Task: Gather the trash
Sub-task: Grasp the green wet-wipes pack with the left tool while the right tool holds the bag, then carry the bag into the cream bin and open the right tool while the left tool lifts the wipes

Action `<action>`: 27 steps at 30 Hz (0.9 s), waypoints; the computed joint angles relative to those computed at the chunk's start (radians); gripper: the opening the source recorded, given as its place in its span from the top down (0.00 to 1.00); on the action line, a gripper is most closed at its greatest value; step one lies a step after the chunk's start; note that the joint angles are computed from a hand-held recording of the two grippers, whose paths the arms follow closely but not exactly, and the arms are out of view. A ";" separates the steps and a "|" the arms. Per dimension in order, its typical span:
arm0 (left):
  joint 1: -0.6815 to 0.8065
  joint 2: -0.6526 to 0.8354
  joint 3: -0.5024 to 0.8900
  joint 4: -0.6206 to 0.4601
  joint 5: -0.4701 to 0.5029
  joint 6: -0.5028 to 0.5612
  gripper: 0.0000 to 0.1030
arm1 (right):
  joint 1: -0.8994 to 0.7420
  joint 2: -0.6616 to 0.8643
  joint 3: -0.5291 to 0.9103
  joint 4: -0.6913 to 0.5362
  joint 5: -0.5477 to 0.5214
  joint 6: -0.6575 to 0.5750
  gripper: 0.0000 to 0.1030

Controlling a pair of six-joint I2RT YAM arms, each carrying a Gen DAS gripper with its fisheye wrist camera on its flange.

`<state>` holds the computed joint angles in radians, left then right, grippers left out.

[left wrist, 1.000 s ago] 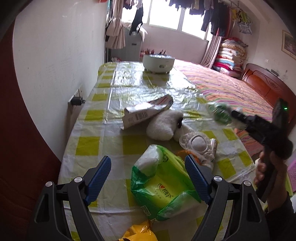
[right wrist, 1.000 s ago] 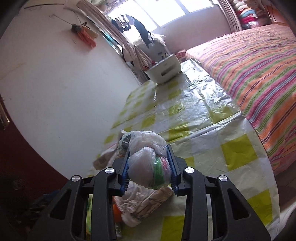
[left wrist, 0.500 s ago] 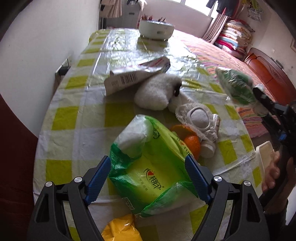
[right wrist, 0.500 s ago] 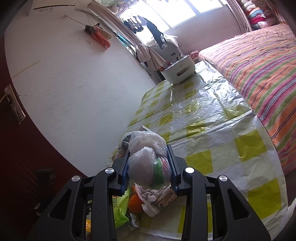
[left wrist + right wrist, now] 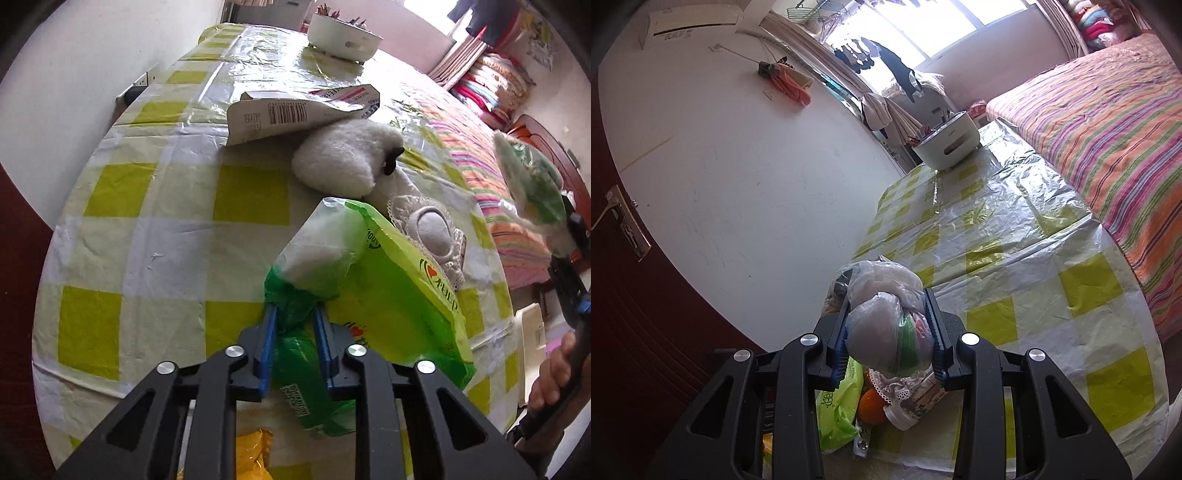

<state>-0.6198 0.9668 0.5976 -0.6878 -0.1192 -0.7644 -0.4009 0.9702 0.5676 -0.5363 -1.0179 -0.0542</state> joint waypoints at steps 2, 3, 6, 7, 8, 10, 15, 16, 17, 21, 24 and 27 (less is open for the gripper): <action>-0.019 -0.006 0.002 0.003 -0.023 -0.007 0.87 | -0.018 -0.002 0.004 -0.017 -0.010 -0.015 0.67; -0.024 -0.015 0.000 0.008 -0.027 -0.010 0.88 | -0.029 -0.007 0.005 -0.025 -0.016 -0.021 0.67; -0.049 -0.046 0.003 0.010 -0.063 -0.024 0.90 | -0.053 -0.012 0.013 -0.049 -0.031 -0.041 0.67; -0.058 -0.065 0.002 0.012 -0.075 -0.030 0.91 | -0.061 -0.013 0.017 -0.058 -0.035 -0.047 0.67; -0.058 -0.074 0.007 0.013 -0.076 -0.027 0.91 | -0.070 -0.016 0.019 -0.073 -0.040 -0.059 0.67; -0.074 -0.098 0.016 0.009 -0.098 -0.036 0.94 | -0.088 -0.021 0.023 -0.089 -0.051 -0.072 0.67; -0.116 -0.124 0.035 0.017 -0.136 -0.058 0.95 | -0.126 -0.025 0.038 -0.134 -0.076 -0.110 0.67; -0.124 -0.124 0.039 0.020 -0.145 -0.059 0.96 | -0.132 -0.027 0.039 -0.142 -0.080 -0.117 0.67; -0.137 -0.128 0.043 0.025 -0.160 -0.061 0.96 | -0.143 -0.025 0.046 -0.165 -0.087 -0.138 0.67; -0.178 -0.139 0.056 0.037 -0.192 -0.064 0.96 | -0.173 -0.027 0.066 -0.208 -0.106 -0.176 0.67; -0.220 -0.133 0.069 0.046 -0.228 -0.070 0.96 | -0.206 -0.040 0.077 -0.243 -0.122 -0.206 0.67; -0.267 -0.120 0.085 0.057 -0.266 -0.080 0.96 | -0.255 -0.030 0.100 -0.304 -0.146 -0.275 0.67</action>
